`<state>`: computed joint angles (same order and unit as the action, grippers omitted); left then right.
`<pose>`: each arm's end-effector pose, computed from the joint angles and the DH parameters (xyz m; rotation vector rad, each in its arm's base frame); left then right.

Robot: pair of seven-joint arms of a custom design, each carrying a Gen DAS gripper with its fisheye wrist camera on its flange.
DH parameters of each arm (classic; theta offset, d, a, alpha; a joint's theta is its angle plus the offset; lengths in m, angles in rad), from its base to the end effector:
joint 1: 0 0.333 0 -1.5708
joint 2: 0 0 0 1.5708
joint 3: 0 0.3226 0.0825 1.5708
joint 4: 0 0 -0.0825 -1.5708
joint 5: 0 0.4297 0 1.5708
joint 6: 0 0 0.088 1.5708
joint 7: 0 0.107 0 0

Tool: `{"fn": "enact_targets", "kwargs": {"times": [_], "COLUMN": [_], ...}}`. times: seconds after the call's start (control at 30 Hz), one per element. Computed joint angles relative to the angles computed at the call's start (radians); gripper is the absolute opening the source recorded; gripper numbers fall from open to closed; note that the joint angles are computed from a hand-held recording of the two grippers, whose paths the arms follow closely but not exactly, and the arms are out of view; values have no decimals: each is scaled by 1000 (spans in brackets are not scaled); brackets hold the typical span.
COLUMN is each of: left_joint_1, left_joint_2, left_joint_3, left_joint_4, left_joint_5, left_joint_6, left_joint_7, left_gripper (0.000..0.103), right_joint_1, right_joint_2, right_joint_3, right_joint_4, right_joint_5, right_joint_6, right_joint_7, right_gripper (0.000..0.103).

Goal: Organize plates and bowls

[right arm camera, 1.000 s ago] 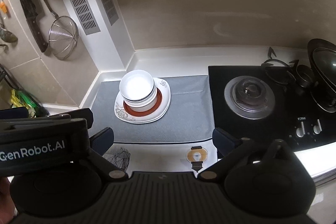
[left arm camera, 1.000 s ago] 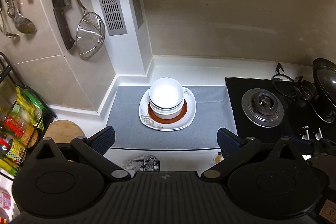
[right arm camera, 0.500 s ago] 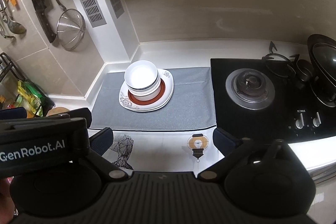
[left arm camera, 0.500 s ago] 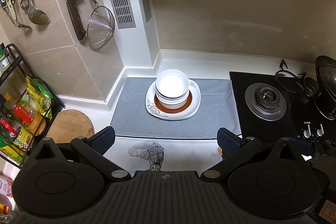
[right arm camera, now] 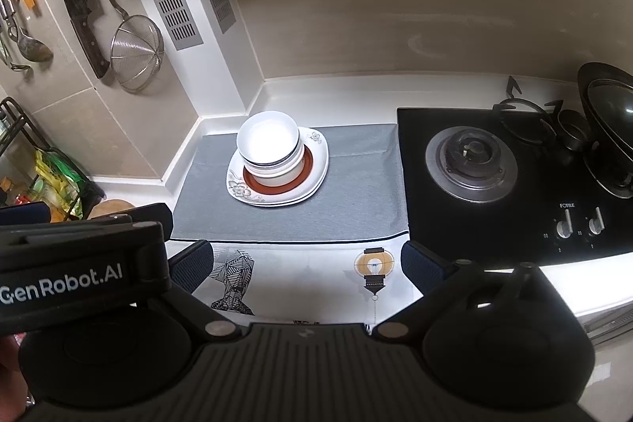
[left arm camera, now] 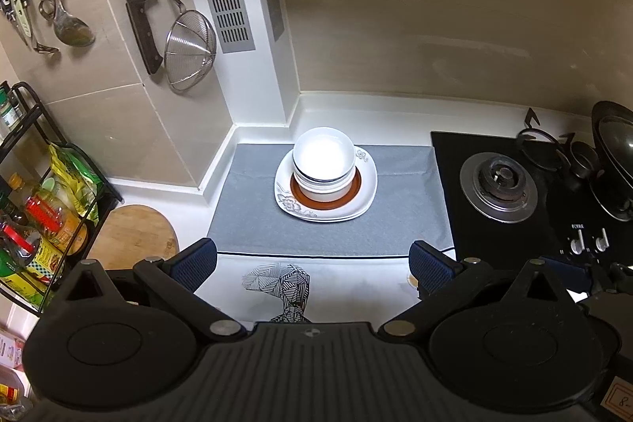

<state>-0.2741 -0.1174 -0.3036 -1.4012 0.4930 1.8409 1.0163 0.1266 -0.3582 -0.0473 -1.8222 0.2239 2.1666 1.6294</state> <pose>0.4843 -0.2900 0.8266 -1.7084 1.7572 -0.5302 0.5171 0.0442 0.7680 -1.6864 1.7559 -0.3556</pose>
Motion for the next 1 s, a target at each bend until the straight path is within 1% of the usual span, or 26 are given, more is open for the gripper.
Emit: {"fn": "enact_targets", "kwargs": {"times": [0.2, 0.37, 0.6, 0.8, 1.0], "left_joint_1": [-5, -5, 2, 7, 17], "left_joint_2": [5, -4, -4, -10, -14], "left_joint_3": [-3, -2, 8, 8, 17], "left_joint_4": [3, -8, -7, -19, -32], "left_joint_5": [-2, -2, -45, -38, -58], "left_joint_6": [-7, 5, 5, 15, 27], "left_joint_7": [-1, -8, 20, 27, 42], "left_gripper": [103, 103, 103, 103, 103], "right_joint_1": [-5, -6, -4, -4, -1], "right_joint_2": [-5, -8, -4, -3, 10], "right_joint_3": [-3, -3, -5, 1, 11], "right_joint_4": [-3, -8, -4, -10, -3], "right_joint_5": [-2, -2, 6, 2, -11], "right_joint_6": [-10, -2, -16, -9, -10], "right_joint_7": [3, -1, 0, 7, 24], "right_gripper": [101, 101, 101, 102, 102]}}
